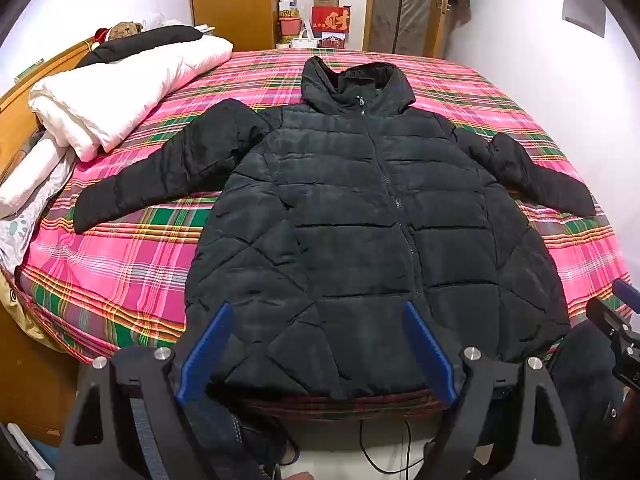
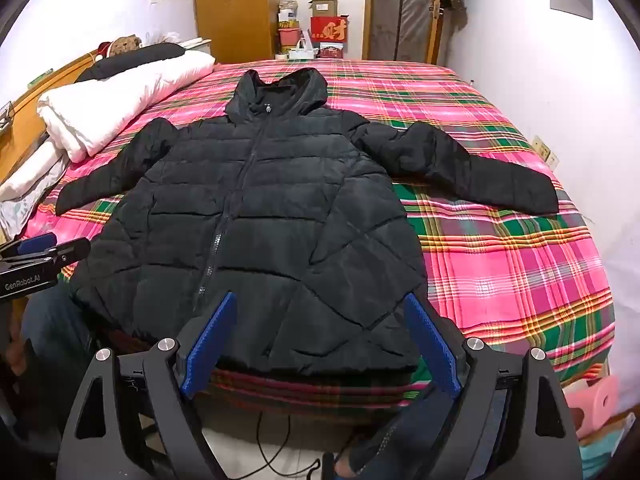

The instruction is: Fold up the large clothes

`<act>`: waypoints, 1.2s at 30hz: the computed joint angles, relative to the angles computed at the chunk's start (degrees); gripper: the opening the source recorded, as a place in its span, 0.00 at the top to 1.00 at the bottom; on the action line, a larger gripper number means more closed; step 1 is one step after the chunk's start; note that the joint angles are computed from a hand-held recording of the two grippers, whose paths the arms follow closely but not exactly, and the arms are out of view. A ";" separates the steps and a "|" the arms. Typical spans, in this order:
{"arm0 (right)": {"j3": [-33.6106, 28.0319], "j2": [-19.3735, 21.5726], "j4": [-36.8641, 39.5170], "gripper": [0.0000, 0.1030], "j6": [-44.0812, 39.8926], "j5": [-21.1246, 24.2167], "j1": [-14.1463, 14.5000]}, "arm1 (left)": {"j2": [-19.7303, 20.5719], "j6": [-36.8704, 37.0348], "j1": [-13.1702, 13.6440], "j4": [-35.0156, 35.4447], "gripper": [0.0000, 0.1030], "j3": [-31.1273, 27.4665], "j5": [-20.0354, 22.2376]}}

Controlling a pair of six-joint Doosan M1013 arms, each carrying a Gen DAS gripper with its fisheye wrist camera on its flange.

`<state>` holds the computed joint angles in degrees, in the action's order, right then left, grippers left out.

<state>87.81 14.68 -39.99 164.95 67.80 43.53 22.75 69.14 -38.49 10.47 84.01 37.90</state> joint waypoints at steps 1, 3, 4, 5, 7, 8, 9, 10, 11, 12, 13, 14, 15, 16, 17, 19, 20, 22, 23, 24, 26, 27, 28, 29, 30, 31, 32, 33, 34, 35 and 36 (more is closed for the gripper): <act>-0.01 0.01 -0.01 0.17 0.02 0.06 0.00 | -0.01 -0.17 -0.03 0.25 0.15 0.03 -0.06; -0.03 0.01 -0.02 0.17 -0.02 0.14 0.00 | -0.01 -0.09 0.02 -0.03 0.15 0.01 0.03; -0.03 0.05 -0.11 0.17 0.02 0.13 0.02 | -0.03 -0.13 0.04 -0.06 0.15 0.01 0.06; -0.07 0.08 -0.06 0.17 -0.08 0.16 0.01 | 0.00 -0.13 0.01 0.10 0.15 -0.03 0.15; -0.11 0.12 -0.07 0.17 -0.11 0.22 0.01 | 0.00 -0.24 0.03 0.09 0.15 -0.06 0.25; -0.11 0.15 -0.01 0.17 -0.20 0.17 -0.04 | -0.01 -0.28 0.05 0.08 0.15 -0.08 0.30; -0.09 0.14 0.00 0.17 -0.21 0.10 -0.06 | -0.01 -0.31 0.07 0.08 0.15 -0.10 0.35; -0.10 0.16 -0.02 0.17 -0.20 0.11 -0.08 | -0.08 0.22 0.32 -0.14 0.15 0.26 -0.09; -0.11 0.18 0.06 0.17 -0.22 0.10 -0.11 | -0.11 0.37 0.38 -0.27 0.15 0.32 -0.16; -0.12 0.19 0.10 0.17 -0.23 0.11 -0.13 | -0.14 0.42 0.44 -0.30 0.15 0.38 -0.20; -0.24 0.30 0.13 0.17 -0.21 0.10 -0.10 | -0.04 0.16 0.28 0.00 0.15 0.18 0.08; -0.19 0.25 0.12 0.17 -0.11 0.19 0.04 | -0.04 0.32 0.34 -0.12 0.15 0.19 0.11; -0.20 0.26 0.12 0.17 -0.11 0.21 0.05 | -0.03 0.42 0.34 -0.24 0.15 0.03 0.29; -0.20 0.26 0.12 0.17 -0.11 0.21 0.05 | -0.10 0.67 0.47 -0.51 0.15 0.02 0.39; -0.23 0.29 0.18 0.17 -0.18 0.22 0.01 | -0.11 0.86 0.54 -0.72 0.15 -0.03 0.48; -0.23 0.31 0.15 0.17 -0.16 0.25 0.03 | -0.07 0.14 0.22 -0.04 0.15 0.26 0.22; -0.24 0.31 0.14 0.17 -0.12 0.29 0.06 | 0.00 0.03 0.18 0.06 0.15 0.21 0.27; -0.19 0.31 0.17 0.17 -0.18 0.21 0.02 | -0.01 -0.05 0.17 0.16 0.15 0.23 0.25; -0.21 0.33 0.18 0.17 -0.16 0.26 0.06 | -0.02 -0.04 0.18 0.16 0.16 0.26 0.21; -0.17 0.31 0.17 0.17 -0.21 0.20 0.02 | 0.00 0.03 0.18 0.08 0.16 0.21 0.27; -0.14 0.29 0.20 0.17 -0.20 0.14 0.02 | 0.01 0.05 0.19 0.04 0.15 0.19 0.32; -0.15 0.31 0.21 0.17 -0.18 0.19 0.03 | 0.02 0.03 0.17 0.10 0.15 0.17 0.36; -0.15 0.32 0.22 0.17 -0.19 0.17 0.00 | 0.00 0.03 0.17 0.09 0.15 0.20 0.30; -0.14 0.32 0.23 0.17 -0.20 0.17 0.00 | 0.01 -0.06 0.15 0.19 0.15 0.18 0.33; -0.16 0.33 0.24 0.17 -0.17 0.21 0.04 | 0.01 -0.05 0.16 0.17 0.15 0.18 0.34; -0.11 0.32 0.21 0.17 -0.19 0.15 0.00 | 0.02 0.06 0.17 0.04 0.15 0.17 0.34; -0.11 0.32 0.20 0.17 -0.15 0.16 0.03 | 0.02 0.01 0.16 0.09 0.15 0.15 0.38; -0.12 0.34 0.23 0.17 -0.17 0.18 0.03 | 0.02 0.01 0.16 0.09 0.15 0.15 0.38; -0.09 0.33 0.24 0.17 -0.22 0.14 -0.01 | 0.05 -0.04 0.15 0.11 0.15 0.16 0.42; -0.09 0.33 0.24 0.17 -0.22 0.14 -0.01 | 0.03 0.02 0.18 0.03 0.15 0.20 0.39; -0.10 0.34 0.26 0.17 -0.21 0.17 0.01 | 0.01 0.01 0.18 0.05 0.15 0.31 0.31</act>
<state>87.72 15.02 -39.73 164.73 67.97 43.54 22.76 69.15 -38.32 10.52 84.32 38.21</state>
